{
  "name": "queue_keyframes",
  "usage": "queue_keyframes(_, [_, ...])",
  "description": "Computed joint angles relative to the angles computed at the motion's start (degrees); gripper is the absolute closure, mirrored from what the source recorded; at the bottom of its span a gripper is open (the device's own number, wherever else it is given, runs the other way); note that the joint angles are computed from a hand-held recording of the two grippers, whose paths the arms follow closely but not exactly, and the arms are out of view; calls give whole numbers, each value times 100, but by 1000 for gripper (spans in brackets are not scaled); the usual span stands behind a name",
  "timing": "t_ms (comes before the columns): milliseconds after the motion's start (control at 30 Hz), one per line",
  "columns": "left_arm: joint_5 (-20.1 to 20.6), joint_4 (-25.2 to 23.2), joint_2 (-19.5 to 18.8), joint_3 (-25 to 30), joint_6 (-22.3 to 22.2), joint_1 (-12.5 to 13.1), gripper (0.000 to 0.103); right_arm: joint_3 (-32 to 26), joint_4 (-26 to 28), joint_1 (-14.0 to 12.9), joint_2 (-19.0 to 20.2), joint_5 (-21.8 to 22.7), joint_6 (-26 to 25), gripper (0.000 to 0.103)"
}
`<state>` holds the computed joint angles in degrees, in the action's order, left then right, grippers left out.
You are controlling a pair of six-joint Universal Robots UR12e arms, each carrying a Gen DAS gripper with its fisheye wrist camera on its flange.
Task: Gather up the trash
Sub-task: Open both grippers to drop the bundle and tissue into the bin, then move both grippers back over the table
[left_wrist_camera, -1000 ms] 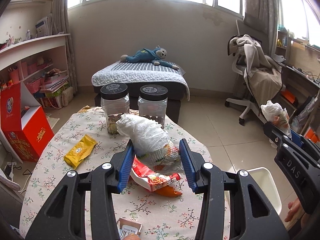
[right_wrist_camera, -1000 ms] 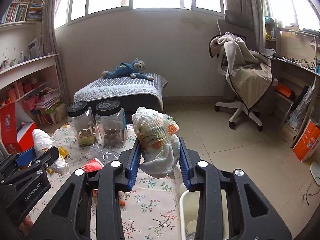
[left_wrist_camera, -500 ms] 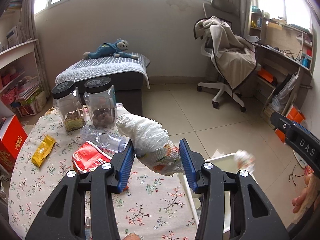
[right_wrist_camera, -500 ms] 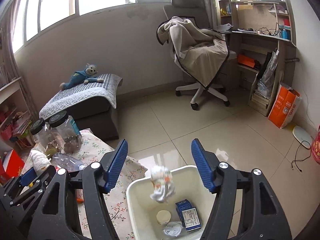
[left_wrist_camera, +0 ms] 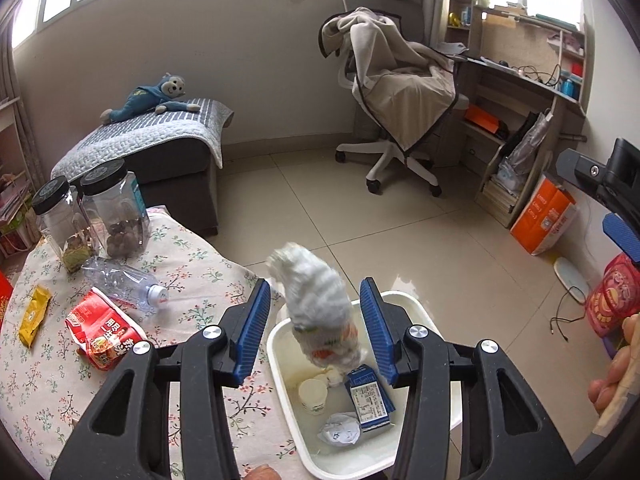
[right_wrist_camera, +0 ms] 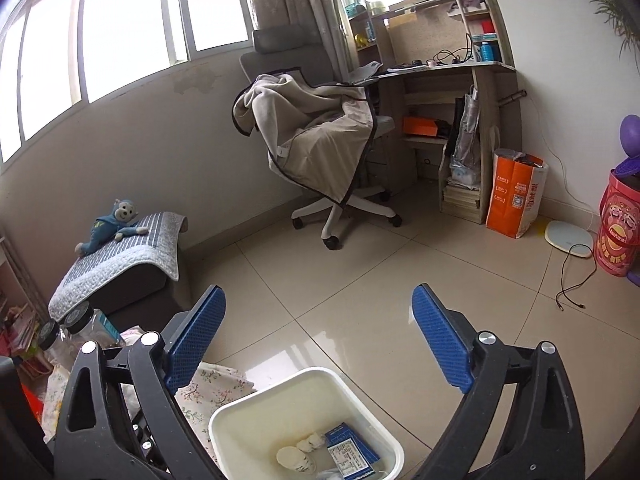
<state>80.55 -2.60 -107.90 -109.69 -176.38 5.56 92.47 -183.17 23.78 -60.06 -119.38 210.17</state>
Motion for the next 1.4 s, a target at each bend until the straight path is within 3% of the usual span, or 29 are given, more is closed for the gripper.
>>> queue_keyframes(133, [-34,-17,-22,23,26,-69,30,91,-71,-30,-43,-167,142,7])
queue_keyframes(200, [40,89,-24,1,58,-89,26,91,-54,-30,-43,-233,139,7])
queue_keyframes(367, [252,250,-17,-10,70,-58,22,26,37,22,-6,-357,19,7])
queue_keyframes(733, [745,616,66,-41,-217,245,19,-410,135,329,285,-706,-955,7])
queue_keyframes(1400, [1128,1032,229,-315,1,1157,15,-1459,576,909,889,-42,-1906,7])
